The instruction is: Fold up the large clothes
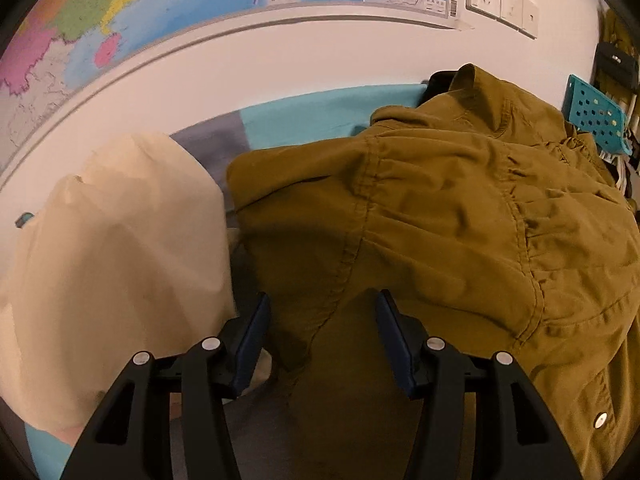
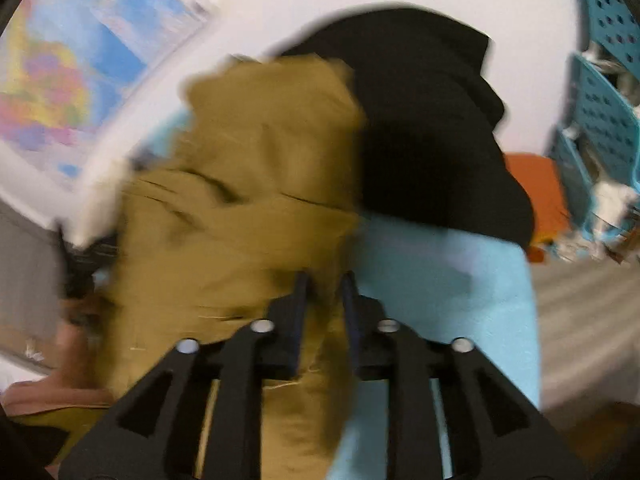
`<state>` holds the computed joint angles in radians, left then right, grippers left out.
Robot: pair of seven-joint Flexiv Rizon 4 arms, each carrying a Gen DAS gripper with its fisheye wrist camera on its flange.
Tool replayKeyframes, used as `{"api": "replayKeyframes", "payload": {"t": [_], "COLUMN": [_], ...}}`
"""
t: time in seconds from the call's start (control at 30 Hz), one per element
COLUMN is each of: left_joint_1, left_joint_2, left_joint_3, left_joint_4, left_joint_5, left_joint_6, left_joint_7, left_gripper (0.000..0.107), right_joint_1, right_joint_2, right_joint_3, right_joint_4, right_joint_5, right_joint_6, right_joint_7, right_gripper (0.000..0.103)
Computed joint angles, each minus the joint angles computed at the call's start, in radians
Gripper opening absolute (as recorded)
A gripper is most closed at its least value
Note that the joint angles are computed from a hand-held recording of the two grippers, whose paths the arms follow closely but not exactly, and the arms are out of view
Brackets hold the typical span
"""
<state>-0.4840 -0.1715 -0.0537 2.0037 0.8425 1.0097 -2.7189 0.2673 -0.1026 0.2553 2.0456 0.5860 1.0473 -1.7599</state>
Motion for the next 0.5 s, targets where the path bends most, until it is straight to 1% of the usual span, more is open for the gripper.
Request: {"api": "replayKeyframes", "payload": {"t": [0.03,0.07,0.1,0.13,0.17,0.2,0.23,0.27,0.3,0.33,0.37,0.4,0.43,0.47,0.5], "left_joint_1": [-0.007,-0.014,-0.017,-0.019,-0.020,-0.023,-0.023,-0.019,-0.014,-0.011,-0.008,-0.004,-0.002,-0.001,0.002], "left_joint_2": [0.004,0.016,0.025,0.043,0.055,0.069,0.080,0.085,0.085,0.082,0.075,0.067,0.062,0.062,0.061], "left_joint_3": [-0.001,-0.004,-0.009,-0.014,-0.020,-0.028,-0.037,-0.044,-0.050,-0.055,-0.059,-0.060,-0.059,-0.057,-0.054], "left_joint_4": [-0.003,-0.001,0.003,0.016,0.023,0.030,0.034,0.038,0.040,0.040,0.038,0.040,0.047,0.053,0.062], "left_joint_5": [0.009,0.017,0.020,0.026,0.037,0.049,0.056,0.057,0.054,0.051,0.044,0.034,0.022,0.014,0.004], "left_joint_6": [-0.016,-0.031,-0.033,-0.022,-0.017,-0.016,-0.016,-0.013,-0.012,-0.015,-0.022,-0.019,-0.012,-0.012,-0.005], "left_joint_7": [-0.005,-0.009,-0.011,-0.010,-0.013,-0.013,-0.011,-0.007,-0.001,0.004,0.010,0.013,0.016,0.016,0.015], "left_gripper": [0.053,0.053,0.053,0.053,0.053,0.053,0.054,0.054,0.054,0.055,0.055,0.055,0.054,0.055,0.055], "right_joint_1": [-0.005,-0.005,0.011,0.041,0.081,0.097,0.105,0.114,0.134,0.156,0.178,0.213,0.243,0.294,0.324], "right_joint_2": [0.003,0.014,0.033,0.057,0.075,0.082,0.084,0.073,0.055,0.025,-0.007,-0.064,-0.092,-0.146,-0.181], "right_joint_3": [0.007,0.015,0.024,0.030,0.021,0.021,0.043,0.072,0.070,0.067,0.063,0.046,0.024,-0.031,-0.072], "right_joint_4": [-0.002,0.005,0.031,0.084,0.152,0.188,0.191,0.164,0.152,0.145,0.134,0.105,0.092,0.067,0.048], "right_joint_5": [0.045,0.079,0.057,-0.030,-0.173,-0.250,-0.262,-0.218,-0.224,-0.287,-0.351,-0.439,-0.486,-0.598,-0.677], "right_joint_6": [0.017,0.051,0.123,0.242,0.374,0.449,0.487,0.480,0.481,0.487,0.490,0.482,0.480,0.479,0.472], "right_joint_7": [-0.034,-0.063,-0.052,0.007,0.116,0.160,0.138,0.052,0.018,0.026,0.049,0.089,0.115,0.184,0.241], "right_gripper": [0.030,0.040,0.051,0.056,0.059,0.061,0.063,0.065,0.066,0.066,0.066,0.066,0.065,0.065,0.064]}}
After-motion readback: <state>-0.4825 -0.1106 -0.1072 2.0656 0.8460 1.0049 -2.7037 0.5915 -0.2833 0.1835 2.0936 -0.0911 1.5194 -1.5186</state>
